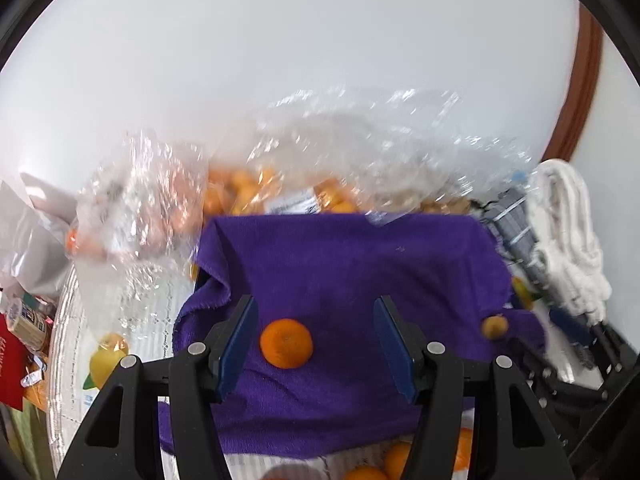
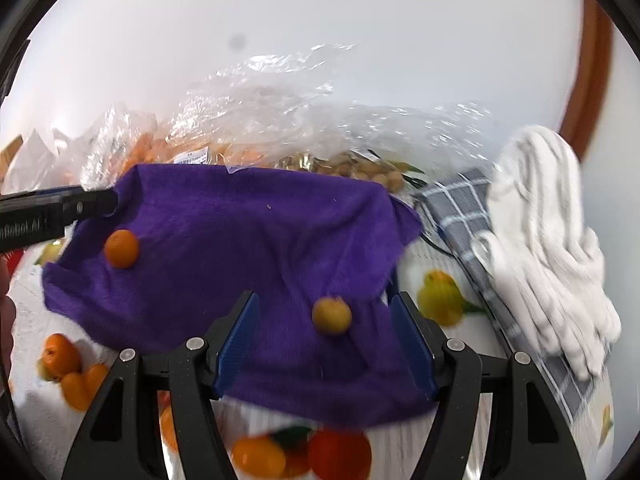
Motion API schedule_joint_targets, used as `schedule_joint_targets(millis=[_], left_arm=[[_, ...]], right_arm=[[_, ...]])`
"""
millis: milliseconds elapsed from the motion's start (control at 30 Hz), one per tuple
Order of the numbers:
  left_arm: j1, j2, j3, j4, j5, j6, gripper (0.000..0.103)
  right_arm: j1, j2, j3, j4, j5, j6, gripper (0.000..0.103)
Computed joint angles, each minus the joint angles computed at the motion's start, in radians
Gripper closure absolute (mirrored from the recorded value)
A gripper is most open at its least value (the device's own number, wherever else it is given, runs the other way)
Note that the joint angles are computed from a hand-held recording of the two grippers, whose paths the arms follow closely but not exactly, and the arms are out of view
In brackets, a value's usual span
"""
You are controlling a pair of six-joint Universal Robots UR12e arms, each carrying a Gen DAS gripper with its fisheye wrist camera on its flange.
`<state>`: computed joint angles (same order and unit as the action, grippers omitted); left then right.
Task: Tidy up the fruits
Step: 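Open both tools to drop the fruits onto the purple towel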
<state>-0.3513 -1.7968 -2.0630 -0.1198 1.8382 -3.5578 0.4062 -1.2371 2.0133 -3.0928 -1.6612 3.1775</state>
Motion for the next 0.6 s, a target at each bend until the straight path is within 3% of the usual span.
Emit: schedule_joint_targets(millis=[100,200,333,433,600], left_arm=[[-0.015,0.035,-0.016,0.032,0.006,0.011,0.045],[-0.033,0.065,-0.048,0.076,0.004,0.012,0.045],[-0.048,0.099,-0.104,0.074,0.012,-0.020,0.045],[-0.054,0.127,-0.149,0.054,0.034,-0.061,0.045],[-0.056,0.140,-0.202,0.060,0.074,-0.061,0.045]], right_arm=[[-0.018,-0.051,0.038,0.036,0.038,0.040,0.036],[-0.023,-0.093,0.084,0.009,0.028,0.074,0.036],[-0.031,-0.133,0.128,0.001,0.047,0.098,0.038],[-0.038,-0.144,0.157,-0.024,0.063,0.108,0.041],[-0.038,-0.137,0.178,-0.041,0.066,0.089,0.041]])
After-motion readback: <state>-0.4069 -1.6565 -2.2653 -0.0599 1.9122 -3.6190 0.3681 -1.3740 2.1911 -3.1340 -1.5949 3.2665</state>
